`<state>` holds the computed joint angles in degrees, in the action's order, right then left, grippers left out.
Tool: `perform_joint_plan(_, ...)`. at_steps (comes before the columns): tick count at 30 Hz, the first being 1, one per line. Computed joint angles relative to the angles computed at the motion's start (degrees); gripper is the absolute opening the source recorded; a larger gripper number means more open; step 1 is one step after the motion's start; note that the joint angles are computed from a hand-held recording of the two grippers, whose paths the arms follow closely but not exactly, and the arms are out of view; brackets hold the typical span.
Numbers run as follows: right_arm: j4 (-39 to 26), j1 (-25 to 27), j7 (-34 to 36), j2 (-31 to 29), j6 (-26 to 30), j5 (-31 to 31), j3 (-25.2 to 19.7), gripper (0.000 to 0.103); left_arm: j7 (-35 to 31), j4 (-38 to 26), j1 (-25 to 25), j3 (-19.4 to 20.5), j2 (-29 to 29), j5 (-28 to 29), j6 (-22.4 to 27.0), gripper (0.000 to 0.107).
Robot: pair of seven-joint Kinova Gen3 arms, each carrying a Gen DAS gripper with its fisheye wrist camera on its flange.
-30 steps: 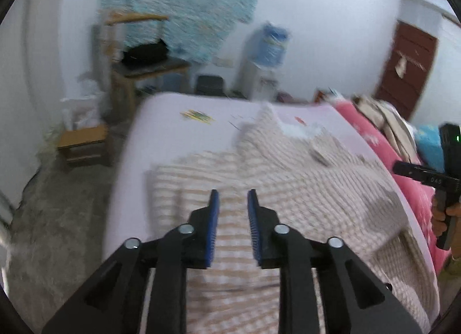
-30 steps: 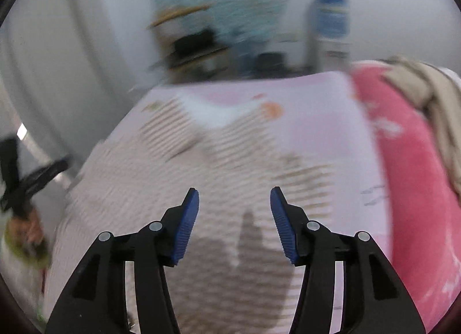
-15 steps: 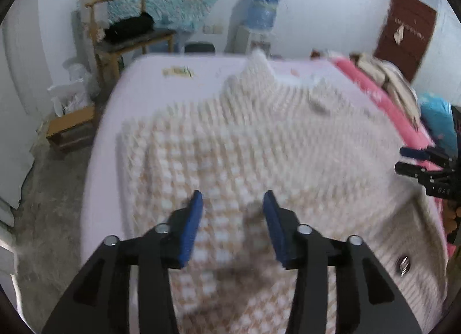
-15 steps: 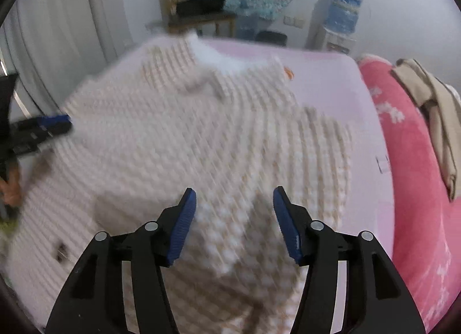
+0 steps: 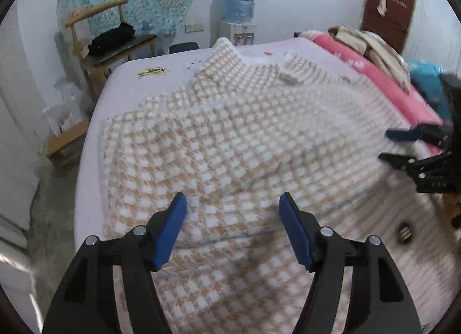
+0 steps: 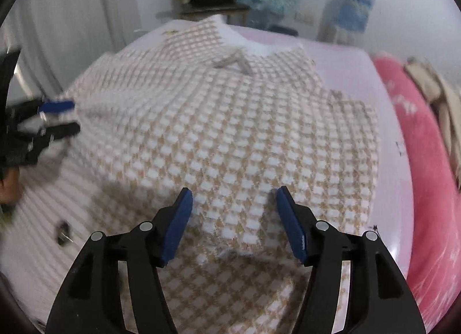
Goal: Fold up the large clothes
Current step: 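Open both tools and raise them away from the coat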
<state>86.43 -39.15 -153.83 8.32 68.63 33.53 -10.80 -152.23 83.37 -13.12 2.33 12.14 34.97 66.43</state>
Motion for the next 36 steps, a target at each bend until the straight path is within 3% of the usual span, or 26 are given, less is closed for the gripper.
perform_joint_plan(3,-0.57,-2.15,-0.25,-0.28,0.38,2.30,1.84,0.059,-1.45,-0.98,-3.81,3.11,-0.29,3.94,1.24,0.073)
perform_joint_plan(7,2.31,2.32,-2.79,1.84,-3.46,3.30,-1.99,0.064,2.94,-0.68,2.03,-0.27,1.67,-1.26,-1.33,0.080)
perform_joint_plan(10,-0.34,3.34,-0.86,2.51,-1.01,2.55,-3.53,0.065,2.59,0.42,2.71,0.12,1.24,-2.75,-3.60,0.080)
perform_joint_plan(13,-1.57,1.02,-0.26,1.42,1.31,5.01,-0.79,0.072,2.71,-2.65,-0.44,2.00,2.77,0.82,0.73,0.080)
perform_joint_plan(15,-0.90,0.03,-1.45,1.00,1.05,6.84,2.36,0.077,4.91,-4.88,0.82,1.31,4.08,1.10,0.42,0.081)
perform_joint_plan(18,1.48,5.93,-4.13,0.85,-5.14,2.65,4.90,0.081,11.81,-9.85,2.34,0.64,8.54,-0.59,2.60,0.085)
perform_joint_plan(20,2.95,10.18,-3.63,0.81,-7.66,-1.46,3.84,0.085,13.68,-10.37,1.93,1.83,9.84,-0.99,1.74,0.085)
perform_joint_plan(23,1.60,8.59,-2.70,-0.42,-4.45,-1.20,3.70,0.084,15.47,-10.22,1.71,2.72,8.16,-3.35,1.73,0.085)
perform_joint_plan(25,1.29,6.72,-5.76,-2.12,-1.23,1.26,1.39,0.084,14.19,-9.27,-0.10,3.01,6.53,-2.05,3.46,0.085)
perform_joint_plan(29,2.94,5.45,-14.01,-5.26,4.85,6.52,-8.15,0.085,7.29,-3.44,-3.59,1.56,0.32,0.77,6.11,0.085)
perform_joint_plan(33,5.27,0.58,-23.33,-7.14,6.93,6.67,-11.27,0.086,0.95,4.08,-5.69,-2.51,-6.34,2.88,10.22,0.085)
perform_joint_plan(36,5.08,-3.65,-30.32,-5.91,10.81,6.57,-14.90,0.090,-2.27,8.65,-5.26,-5.22,-10.52,0.49,13.14,0.086)
